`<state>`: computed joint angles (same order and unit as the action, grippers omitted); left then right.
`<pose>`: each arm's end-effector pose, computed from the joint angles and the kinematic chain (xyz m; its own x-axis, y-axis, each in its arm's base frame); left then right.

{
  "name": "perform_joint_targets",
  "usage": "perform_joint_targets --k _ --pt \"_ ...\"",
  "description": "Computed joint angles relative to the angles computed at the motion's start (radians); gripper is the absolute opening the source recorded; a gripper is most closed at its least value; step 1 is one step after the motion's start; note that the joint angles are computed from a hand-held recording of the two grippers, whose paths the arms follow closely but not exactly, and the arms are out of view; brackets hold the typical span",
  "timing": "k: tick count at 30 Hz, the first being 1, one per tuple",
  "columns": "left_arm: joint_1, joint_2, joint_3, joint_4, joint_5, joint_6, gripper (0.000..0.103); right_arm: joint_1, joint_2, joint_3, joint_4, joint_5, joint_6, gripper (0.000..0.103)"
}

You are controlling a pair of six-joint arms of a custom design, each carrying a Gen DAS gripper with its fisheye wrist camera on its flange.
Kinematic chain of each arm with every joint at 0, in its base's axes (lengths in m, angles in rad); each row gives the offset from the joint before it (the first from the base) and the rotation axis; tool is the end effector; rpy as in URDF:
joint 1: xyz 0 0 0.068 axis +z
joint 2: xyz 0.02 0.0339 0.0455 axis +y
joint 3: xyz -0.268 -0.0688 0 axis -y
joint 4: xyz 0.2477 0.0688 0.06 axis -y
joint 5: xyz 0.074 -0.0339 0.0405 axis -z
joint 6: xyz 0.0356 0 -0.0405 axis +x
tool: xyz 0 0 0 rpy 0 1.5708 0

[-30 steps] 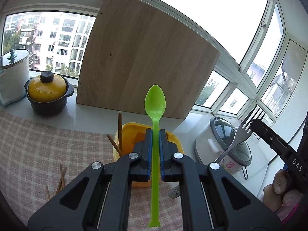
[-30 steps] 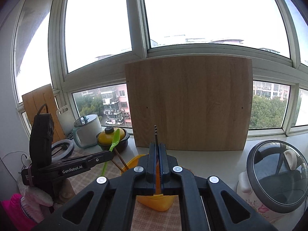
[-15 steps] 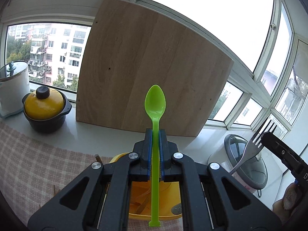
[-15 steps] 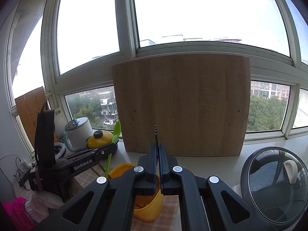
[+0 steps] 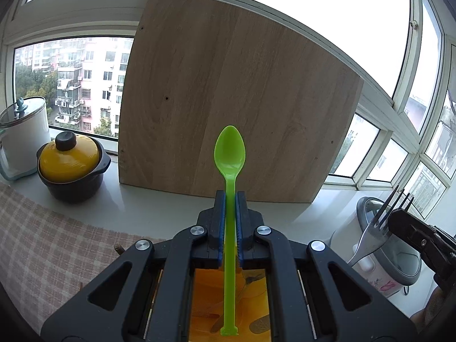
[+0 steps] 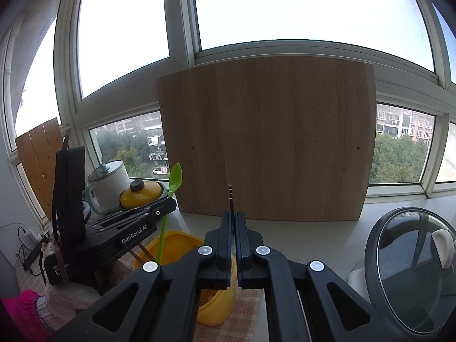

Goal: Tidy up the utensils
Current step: 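Open the left tool dropping the green spoon in while the right tool releases the fork, then withdraw both tools from the container toward the remaining chopsticks on the mat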

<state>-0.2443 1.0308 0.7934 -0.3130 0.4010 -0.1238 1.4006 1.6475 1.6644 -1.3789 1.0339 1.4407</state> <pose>0.2179 -0.0687 0.2876 -0.5710 0.0252 -0.8206 0.4787 0.8223 -0.3078 0.0820 0.2967 0.3547 -0.4914 0.1349 -0.8604 0.1028 0.9900 0.0965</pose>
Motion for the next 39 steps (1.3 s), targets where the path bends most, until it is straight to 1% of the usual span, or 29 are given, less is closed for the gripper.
perform_joint_targets --k 5,7,12,22,30,34,35,36,37,38,39 --pt "-0.044 -0.001 -0.030 0.022 -0.049 0.020 0.005 -0.007 0.002 -0.022 0.032 -0.019 -0.020 0.000" --pt "-0.047 -0.004 -0.040 0.021 -0.048 0.023 0.005 -0.010 -0.004 -0.037 0.042 -0.025 -0.018 0.000" --pt "-0.018 -0.029 -0.050 -0.014 -0.007 0.036 0.005 -0.019 -0.024 -0.078 0.083 -0.047 -0.029 0.000" --pt "0.082 -0.073 -0.044 -0.154 0.099 0.133 0.005 -0.042 -0.026 -0.130 0.186 -0.111 -0.066 0.000" --pt "0.131 -0.089 -0.032 -0.244 0.142 0.205 0.005 -0.048 -0.008 -0.150 0.234 -0.155 -0.072 0.002" --pt "0.147 -0.089 -0.018 -0.286 0.162 0.235 0.005 -0.049 0.002 -0.151 0.248 -0.177 -0.072 0.004" --pt "0.149 -0.091 -0.014 -0.297 0.164 0.243 0.006 -0.048 0.002 -0.152 0.252 -0.182 -0.072 0.007" --pt "0.155 -0.093 -0.011 -0.309 0.170 0.251 0.014 -0.048 0.002 -0.154 0.256 -0.185 -0.071 0.008" --pt "0.162 -0.096 -0.009 -0.318 0.177 0.258 0.021 -0.045 0.004 -0.151 0.253 -0.182 -0.067 0.013" --pt "0.168 -0.102 -0.009 -0.323 0.183 0.261 0.033 -0.039 0.008 -0.143 0.244 -0.175 -0.059 0.024" --pt "0.175 -0.112 -0.011 -0.327 0.190 0.264 0.038 -0.032 0.016 -0.129 0.224 -0.164 -0.044 0.029"
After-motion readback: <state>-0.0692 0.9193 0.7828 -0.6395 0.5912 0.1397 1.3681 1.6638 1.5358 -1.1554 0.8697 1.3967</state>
